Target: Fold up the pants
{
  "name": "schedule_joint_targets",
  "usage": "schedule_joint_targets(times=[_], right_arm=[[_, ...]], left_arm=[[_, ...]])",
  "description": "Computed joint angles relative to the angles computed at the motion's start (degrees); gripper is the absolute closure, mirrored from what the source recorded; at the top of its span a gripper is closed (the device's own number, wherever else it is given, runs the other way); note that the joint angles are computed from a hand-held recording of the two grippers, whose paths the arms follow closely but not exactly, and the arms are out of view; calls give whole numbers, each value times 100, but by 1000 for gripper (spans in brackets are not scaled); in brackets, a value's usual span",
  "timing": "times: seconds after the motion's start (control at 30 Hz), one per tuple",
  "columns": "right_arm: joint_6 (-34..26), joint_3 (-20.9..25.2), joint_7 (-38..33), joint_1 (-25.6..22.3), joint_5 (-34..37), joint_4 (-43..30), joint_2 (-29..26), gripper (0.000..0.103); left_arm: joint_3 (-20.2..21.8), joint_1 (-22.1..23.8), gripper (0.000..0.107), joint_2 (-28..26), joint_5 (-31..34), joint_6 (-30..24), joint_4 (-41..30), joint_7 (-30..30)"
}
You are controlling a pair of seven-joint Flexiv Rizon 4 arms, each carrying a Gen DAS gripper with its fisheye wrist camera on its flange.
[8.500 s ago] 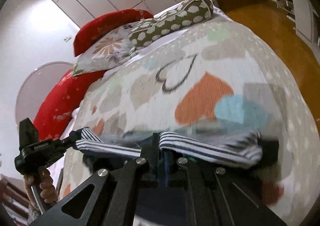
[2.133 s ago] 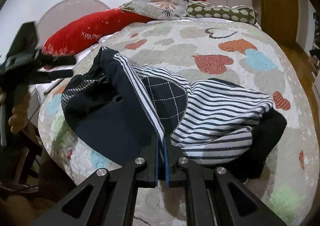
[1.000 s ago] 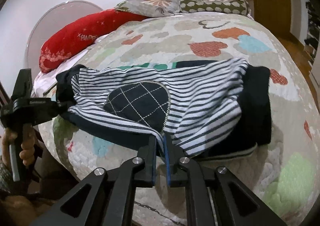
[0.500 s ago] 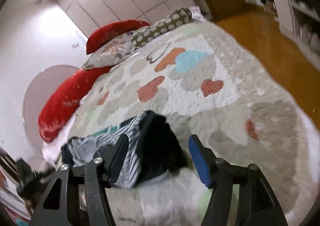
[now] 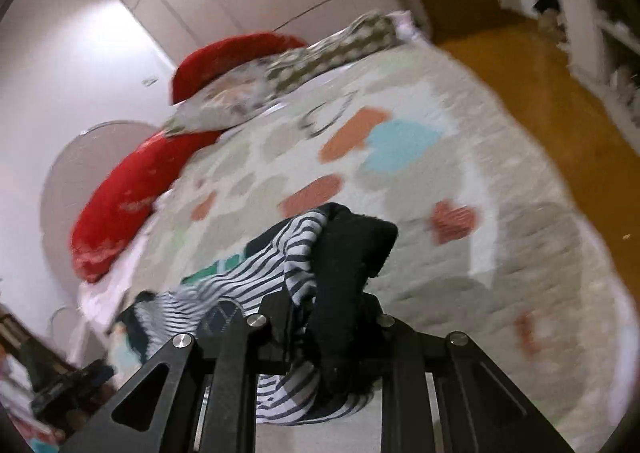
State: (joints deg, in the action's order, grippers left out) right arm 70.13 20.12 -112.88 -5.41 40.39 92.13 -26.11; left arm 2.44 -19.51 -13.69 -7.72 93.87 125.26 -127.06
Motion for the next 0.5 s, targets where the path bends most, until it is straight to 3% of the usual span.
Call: schedule_joint_targets(times=[0.1, 0.17, 0.2, 0.27, 0.33, 0.4, 0.5], right_arm=[[195, -602, 917, 441, -596, 133, -145, 74], [639, -1221, 2037, 920, -1495, 450, -300, 68], [672, -1262, 2202, 927, -1555, 472, -333, 62], [797, -946, 2131, 606, -1236, 472, -341, 50], [1044, -741, 2164, 416, -1208, 612, -251, 50], [1477, -845, 2327, 525, -1445, 928, -76, 50], [1884, -585, 2305, 353, -1574, 1152, 70, 50]], left_arm=[[107, -67, 52, -35, 54, -163, -81, -64], [604, -433, 52, -39, 427, -388, -250, -360], [847, -599, 52, -43, 685, -531, -370, -568], [1099, -710, 50, -39, 1102, -802, -608, -859], [1062, -588, 45, -81, 1328, -940, -846, -926], [1105, -551, 36, -222, 1662, -1270, -1256, -1043], [694, -89, 36, -539, 1560, -1619, -1692, -817]])
